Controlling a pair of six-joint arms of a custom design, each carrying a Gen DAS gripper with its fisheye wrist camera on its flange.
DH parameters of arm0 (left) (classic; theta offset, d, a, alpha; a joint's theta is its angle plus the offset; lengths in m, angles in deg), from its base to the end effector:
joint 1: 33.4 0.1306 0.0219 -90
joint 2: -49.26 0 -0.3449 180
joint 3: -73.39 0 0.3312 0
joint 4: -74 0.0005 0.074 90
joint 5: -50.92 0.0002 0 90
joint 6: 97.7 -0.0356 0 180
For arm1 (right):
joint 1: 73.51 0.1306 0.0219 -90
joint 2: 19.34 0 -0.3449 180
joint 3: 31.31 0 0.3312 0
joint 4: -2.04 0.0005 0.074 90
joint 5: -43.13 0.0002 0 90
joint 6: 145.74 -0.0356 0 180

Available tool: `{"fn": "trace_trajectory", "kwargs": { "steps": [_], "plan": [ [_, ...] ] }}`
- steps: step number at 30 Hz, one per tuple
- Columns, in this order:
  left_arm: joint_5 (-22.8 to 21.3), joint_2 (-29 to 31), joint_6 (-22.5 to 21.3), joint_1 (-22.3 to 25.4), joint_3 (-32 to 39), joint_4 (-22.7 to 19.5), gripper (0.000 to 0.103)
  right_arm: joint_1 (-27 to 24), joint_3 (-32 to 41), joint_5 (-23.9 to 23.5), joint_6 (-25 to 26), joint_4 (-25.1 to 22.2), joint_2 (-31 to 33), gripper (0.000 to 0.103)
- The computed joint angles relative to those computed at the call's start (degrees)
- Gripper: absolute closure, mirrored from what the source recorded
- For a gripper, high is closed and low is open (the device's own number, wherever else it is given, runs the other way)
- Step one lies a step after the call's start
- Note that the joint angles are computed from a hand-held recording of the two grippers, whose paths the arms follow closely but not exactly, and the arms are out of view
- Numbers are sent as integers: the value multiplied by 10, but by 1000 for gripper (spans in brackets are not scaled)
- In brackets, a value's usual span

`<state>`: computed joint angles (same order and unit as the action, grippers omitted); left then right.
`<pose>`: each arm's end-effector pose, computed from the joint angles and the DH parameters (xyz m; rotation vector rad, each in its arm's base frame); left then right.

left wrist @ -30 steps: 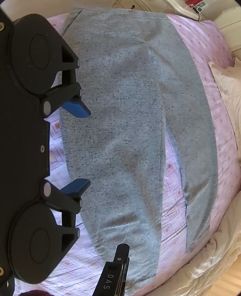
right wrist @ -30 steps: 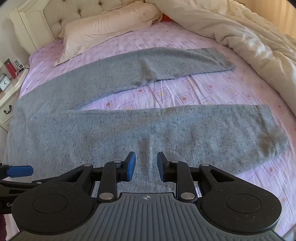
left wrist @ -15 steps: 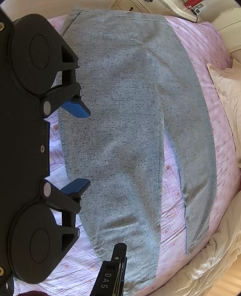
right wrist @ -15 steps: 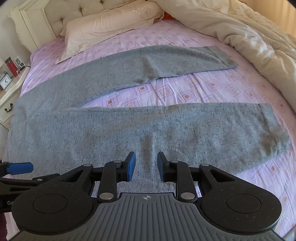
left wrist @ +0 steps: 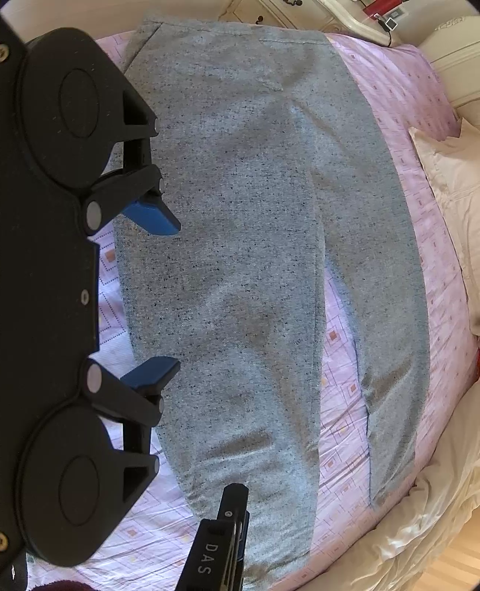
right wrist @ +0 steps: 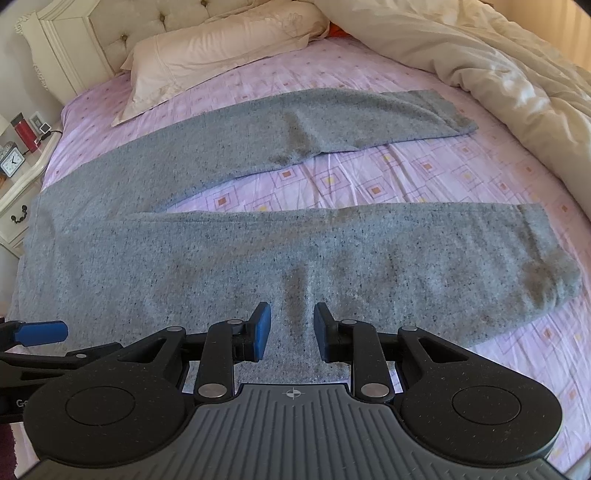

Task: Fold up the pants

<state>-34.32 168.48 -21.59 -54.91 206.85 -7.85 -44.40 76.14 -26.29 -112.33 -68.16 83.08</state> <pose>0.5130 -0.2059 0.4118 0.8587 2.6161 -0.1504 0.4177 0.2177 0.3990 0.7142 2.4861 0.0429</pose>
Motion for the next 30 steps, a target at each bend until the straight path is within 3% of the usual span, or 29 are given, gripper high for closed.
{"fn": "trace_trajectory", "kwargs": {
  "steps": [30],
  "plan": [
    [-5,-6,-1,-2,-13,9,30,2,2,-2,-2,-2,1,78]
  ]
}}
